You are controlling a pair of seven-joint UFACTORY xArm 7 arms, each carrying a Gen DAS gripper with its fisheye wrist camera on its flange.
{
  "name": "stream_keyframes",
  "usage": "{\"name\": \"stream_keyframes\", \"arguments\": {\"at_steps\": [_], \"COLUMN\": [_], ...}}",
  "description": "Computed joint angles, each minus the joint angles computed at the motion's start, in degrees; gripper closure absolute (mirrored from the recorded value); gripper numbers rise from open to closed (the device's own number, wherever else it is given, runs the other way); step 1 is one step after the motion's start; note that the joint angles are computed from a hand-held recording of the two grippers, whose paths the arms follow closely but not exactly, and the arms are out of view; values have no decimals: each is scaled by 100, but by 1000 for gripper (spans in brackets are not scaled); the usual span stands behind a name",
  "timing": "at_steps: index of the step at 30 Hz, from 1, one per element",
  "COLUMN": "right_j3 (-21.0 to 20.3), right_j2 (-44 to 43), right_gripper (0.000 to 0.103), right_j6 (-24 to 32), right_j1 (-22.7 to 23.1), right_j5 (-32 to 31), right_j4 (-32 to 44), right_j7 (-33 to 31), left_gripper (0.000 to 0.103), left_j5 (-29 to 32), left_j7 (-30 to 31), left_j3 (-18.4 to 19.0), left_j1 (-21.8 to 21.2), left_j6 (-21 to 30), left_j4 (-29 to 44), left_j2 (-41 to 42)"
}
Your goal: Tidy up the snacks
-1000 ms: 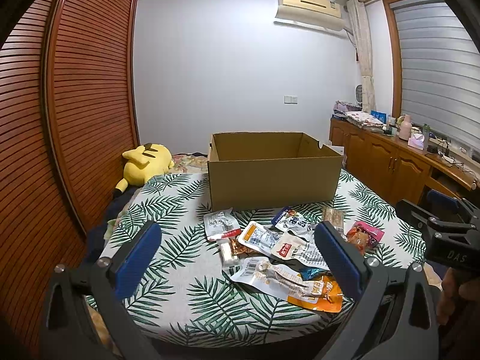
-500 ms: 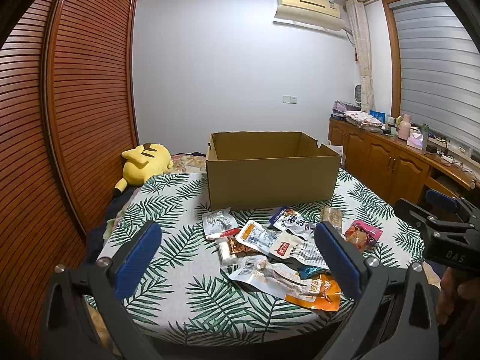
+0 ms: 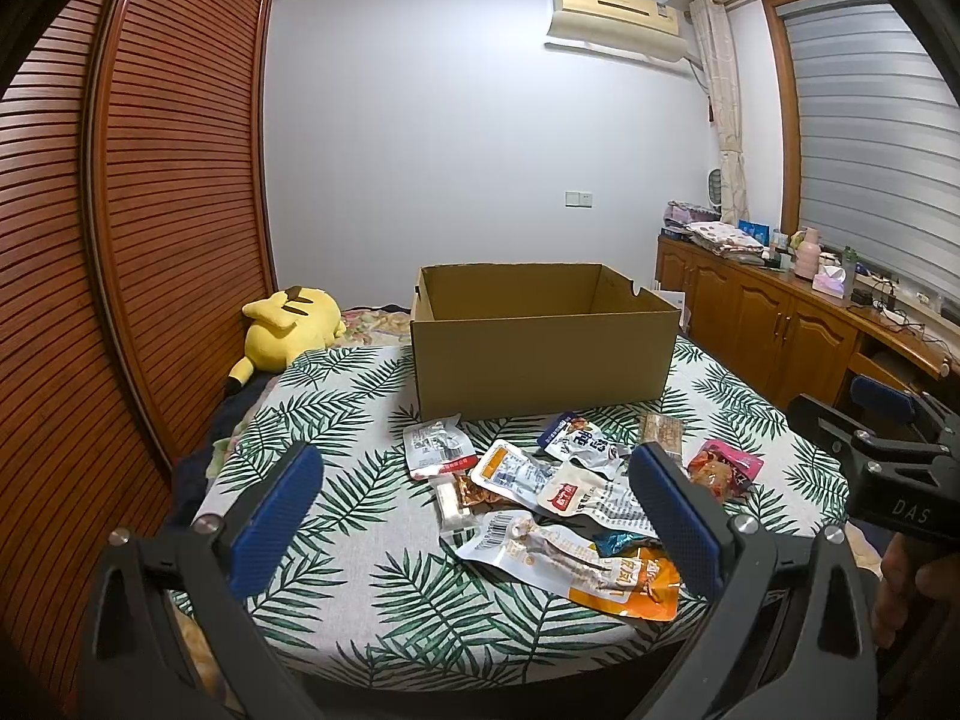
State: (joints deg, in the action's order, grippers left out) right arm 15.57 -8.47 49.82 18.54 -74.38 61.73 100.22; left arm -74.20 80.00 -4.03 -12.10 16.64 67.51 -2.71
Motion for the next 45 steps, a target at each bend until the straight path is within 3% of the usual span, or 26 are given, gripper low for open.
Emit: {"name": "stream_keyframes", "arguments": {"at_steps": [12, 29, 35, 41, 45], "right_j3": [-4, -133, -144, -78, -76], "right_j2": [-30, -308, -447, -440, -358], "right_gripper": [0, 1, 1, 1, 1], "right_j6": [-23, -661, -931, -1058, -1174], "right_j1": [1, -326, -507, -617, -643], "right_j5": [99, 511, 716, 792, 752], "right_j4": [-18, -724, -977, -1002, -961], "right_j7": [-96, -343, -455, -547, -506], "left_gripper": [0, 1, 2, 5, 6], "left_j5": [63, 861, 1558, 2594, 2923], "left_j7": [-22, -692, -1366, -2488, -2956], "left_j3": [-38, -292, -358, -437, -532], "left_j1": [-44, 75, 99, 141, 262], "left_j6": [-5, 132, 477, 704, 999], "left_j4": [-105, -99, -125, 119, 346], "left_j2": [50, 532, 710, 1119, 1350]}}
